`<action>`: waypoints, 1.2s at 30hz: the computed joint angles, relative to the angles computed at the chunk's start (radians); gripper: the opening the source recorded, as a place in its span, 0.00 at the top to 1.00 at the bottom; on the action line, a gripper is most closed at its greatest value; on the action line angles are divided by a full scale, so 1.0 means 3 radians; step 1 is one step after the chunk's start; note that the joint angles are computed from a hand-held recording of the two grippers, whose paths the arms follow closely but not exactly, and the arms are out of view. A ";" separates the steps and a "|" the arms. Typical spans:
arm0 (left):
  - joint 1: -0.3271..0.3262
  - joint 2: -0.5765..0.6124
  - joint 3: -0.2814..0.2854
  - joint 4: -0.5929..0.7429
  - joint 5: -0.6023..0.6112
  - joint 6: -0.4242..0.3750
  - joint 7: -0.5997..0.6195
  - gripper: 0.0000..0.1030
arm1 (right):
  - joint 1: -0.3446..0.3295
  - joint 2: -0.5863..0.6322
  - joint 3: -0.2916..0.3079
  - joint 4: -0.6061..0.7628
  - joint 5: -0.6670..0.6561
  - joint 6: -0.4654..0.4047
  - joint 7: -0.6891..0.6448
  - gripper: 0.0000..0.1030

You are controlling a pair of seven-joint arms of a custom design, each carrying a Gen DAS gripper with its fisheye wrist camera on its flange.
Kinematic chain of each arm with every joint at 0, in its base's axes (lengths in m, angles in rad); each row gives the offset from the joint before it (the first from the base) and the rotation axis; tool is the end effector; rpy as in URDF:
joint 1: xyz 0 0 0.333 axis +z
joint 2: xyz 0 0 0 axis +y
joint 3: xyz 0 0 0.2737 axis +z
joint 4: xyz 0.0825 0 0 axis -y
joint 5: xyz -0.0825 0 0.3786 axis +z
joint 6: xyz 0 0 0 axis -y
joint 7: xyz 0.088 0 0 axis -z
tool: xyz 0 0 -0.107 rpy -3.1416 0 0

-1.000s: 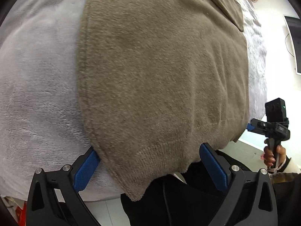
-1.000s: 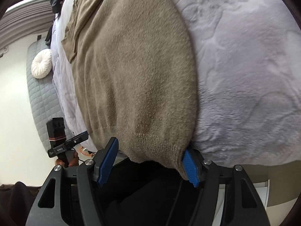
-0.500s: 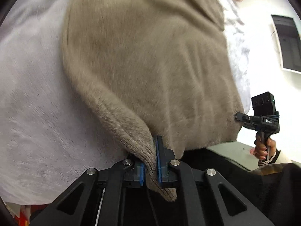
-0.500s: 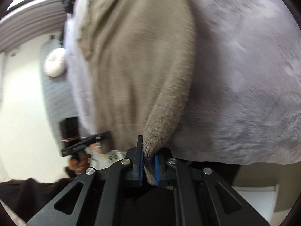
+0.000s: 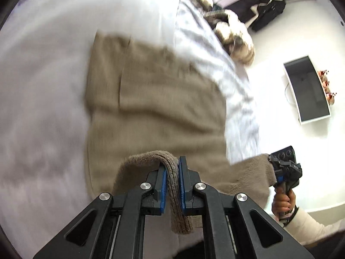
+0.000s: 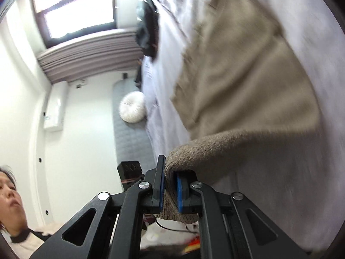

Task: Fold small clothes
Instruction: 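Lift the hem with both grippers and fold it over toward the collar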

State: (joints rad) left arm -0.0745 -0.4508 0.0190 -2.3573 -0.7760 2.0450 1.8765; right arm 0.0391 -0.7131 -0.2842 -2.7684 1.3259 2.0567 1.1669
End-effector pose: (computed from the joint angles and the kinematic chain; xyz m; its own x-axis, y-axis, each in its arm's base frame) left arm 0.4439 -0.0628 0.4898 -0.1092 -0.7667 0.6327 -0.9766 -0.0360 -0.2122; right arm 0.3662 -0.0289 0.4205 -0.1443 -0.2049 -0.9681 -0.8744 0.4845 0.0278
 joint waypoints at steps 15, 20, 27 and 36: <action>0.0166 0.1969 -0.0449 0.1498 0.0422 0.1072 -0.0443 0.89 | -0.0238 0.2322 0.0289 0.1814 0.0584 0.0274 -0.0143 0.91; 0.0202 0.2189 -0.0531 0.1535 0.0859 0.1174 -0.0861 0.84 | -0.0470 0.2562 0.0439 0.1881 0.0767 0.0325 -0.0058 0.91; 0.0290 0.2155 -0.0567 0.1679 0.1060 0.0980 -0.1022 0.84 | -0.0630 0.2631 0.0548 0.1986 0.1027 0.0284 -0.0007 0.68; 0.0302 0.1901 -0.0568 0.1662 0.1112 0.0769 -0.0498 0.84 | -0.0454 0.2325 0.0615 0.2164 -0.0382 0.0715 -0.0007 0.69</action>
